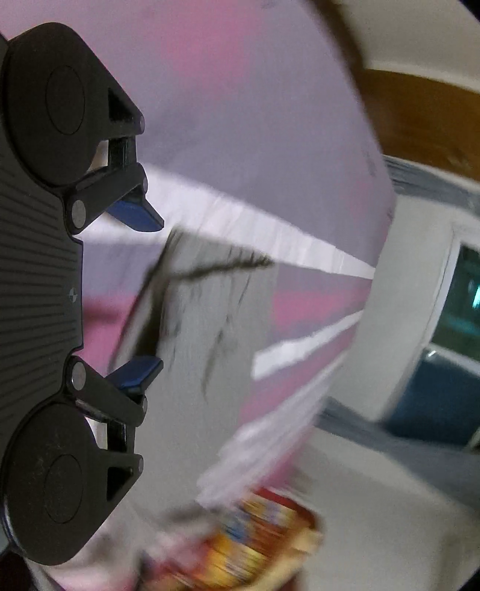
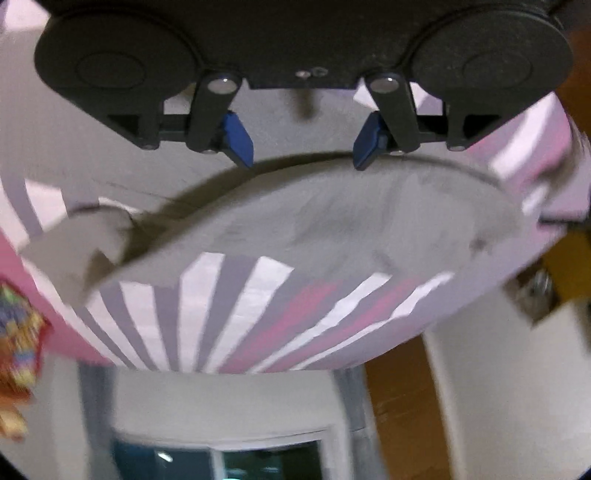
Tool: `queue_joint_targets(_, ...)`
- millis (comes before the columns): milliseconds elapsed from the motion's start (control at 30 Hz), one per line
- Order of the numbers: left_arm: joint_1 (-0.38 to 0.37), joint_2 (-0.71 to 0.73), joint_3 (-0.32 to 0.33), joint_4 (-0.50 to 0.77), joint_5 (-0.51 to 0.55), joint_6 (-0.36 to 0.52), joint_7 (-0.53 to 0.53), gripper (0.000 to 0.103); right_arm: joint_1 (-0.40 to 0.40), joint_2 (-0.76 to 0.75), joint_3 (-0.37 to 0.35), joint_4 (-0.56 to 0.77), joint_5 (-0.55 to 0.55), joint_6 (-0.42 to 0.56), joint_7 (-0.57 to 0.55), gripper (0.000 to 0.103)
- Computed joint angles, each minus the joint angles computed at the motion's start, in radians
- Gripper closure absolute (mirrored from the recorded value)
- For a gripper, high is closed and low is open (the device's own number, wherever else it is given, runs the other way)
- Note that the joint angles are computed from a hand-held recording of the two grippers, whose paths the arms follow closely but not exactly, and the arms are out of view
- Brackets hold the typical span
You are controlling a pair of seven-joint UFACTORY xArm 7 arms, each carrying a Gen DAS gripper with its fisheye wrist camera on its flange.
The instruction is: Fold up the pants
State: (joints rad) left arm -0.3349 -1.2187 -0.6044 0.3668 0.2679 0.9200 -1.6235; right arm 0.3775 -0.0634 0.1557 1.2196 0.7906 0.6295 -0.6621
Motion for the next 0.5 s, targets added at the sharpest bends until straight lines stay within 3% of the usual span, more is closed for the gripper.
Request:
queue_joint_targets(100, 0.028, -0.029, -0.039, -0.076, -0.029, -0.193, -0.163, 0.03, 0.004, 0.091, 0.019, 0.08, -0.029, 0.004, 0.183, 0.049)
queue_joint_targets(267, 0.134, 0.064, -0.057, -0.105, -0.027, -0.389, -0.313, 0.03, 0.028, 0.254, 0.026, 0.246, -0.358, -0.007, 0.573, 0.049)
queue_joint_targets(300, 0.148, 0.072, -0.056, -0.109, -0.024, -0.407, -0.334, 0.037, 0.029, 0.28, 0.027, 0.274, -0.396, 0.003, 0.62, 0.049)
queue_joint_targets(333, 0.16, 0.092, -0.052, -0.104, -0.021, -0.41, -0.342, 0.044, 0.032, 0.307, 0.025, 0.305, -0.438, 0.016, 0.662, 0.053)
queue_joint_targets(400, 0.191, 0.164, -0.02, -0.09, -0.016, -0.42, -0.336, 0.077, 0.03, 0.341, 0.031, 0.329, -0.49, 0.014, 0.69, 0.085)
queue_joint_targets(433, 0.193, 0.176, -0.004, -0.088, -0.01, -0.424, -0.329, 0.078, 0.016, 0.344, 0.043, 0.329, -0.482, 0.012, 0.671, 0.094)
queue_joint_targets(500, 0.227, 0.197, 0.023, -0.072, 0.033, -0.454, -0.283, 0.081, -0.013, 0.316, 0.065, 0.292, -0.448, -0.027, 0.606, 0.097)
